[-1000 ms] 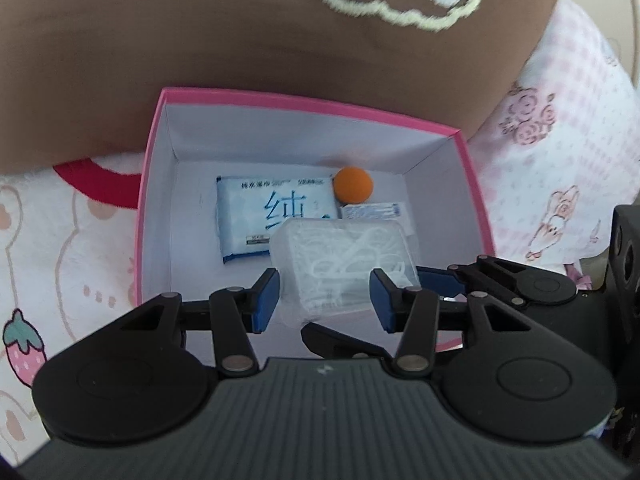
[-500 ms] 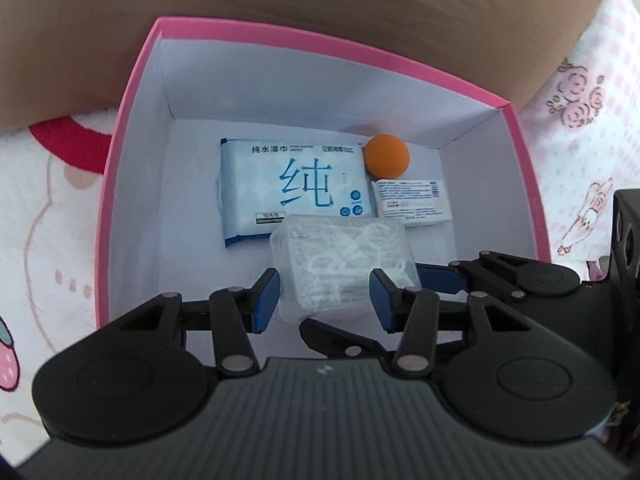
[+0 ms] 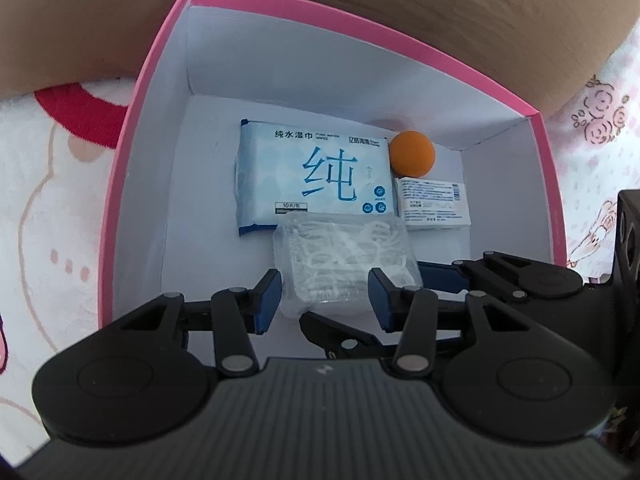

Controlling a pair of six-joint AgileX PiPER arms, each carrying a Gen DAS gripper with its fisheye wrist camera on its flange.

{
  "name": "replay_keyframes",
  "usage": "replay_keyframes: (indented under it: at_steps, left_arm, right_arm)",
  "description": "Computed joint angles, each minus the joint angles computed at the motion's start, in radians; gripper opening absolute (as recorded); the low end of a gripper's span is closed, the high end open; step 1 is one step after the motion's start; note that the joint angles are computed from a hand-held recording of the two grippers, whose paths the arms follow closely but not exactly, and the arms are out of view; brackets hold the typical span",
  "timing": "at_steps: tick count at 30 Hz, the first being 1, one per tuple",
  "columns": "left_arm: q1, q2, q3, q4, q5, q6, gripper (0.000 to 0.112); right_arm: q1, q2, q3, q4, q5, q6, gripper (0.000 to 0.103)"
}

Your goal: Organize objects

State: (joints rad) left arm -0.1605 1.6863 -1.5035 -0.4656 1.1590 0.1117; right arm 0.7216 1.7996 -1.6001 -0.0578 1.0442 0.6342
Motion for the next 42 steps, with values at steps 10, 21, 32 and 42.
replay_keyframes:
  at_steps: [10,21,32,42]
  left_arm:
    - [0.012,-0.004,0.022,-0.012,-0.001,0.006,0.038]
    - [0.016,-0.028,0.035,0.000,-0.026,0.002,0.038]
    - [0.006,-0.030,0.000,0.042,-0.018,-0.019,0.038]
    - [0.025,-0.045,0.004,0.005,-0.024,-0.001,0.038]
  right_arm:
    - [0.008,0.019,-0.027,-0.017,0.033,0.014,0.083]
    - [0.025,-0.036,0.051,-0.054,-0.036,0.027,0.067]
    - [0.068,-0.036,0.052,-0.141,-0.034,0.110,0.062]
    - [0.080,-0.030,0.054,-0.158,-0.037,0.082,0.061]
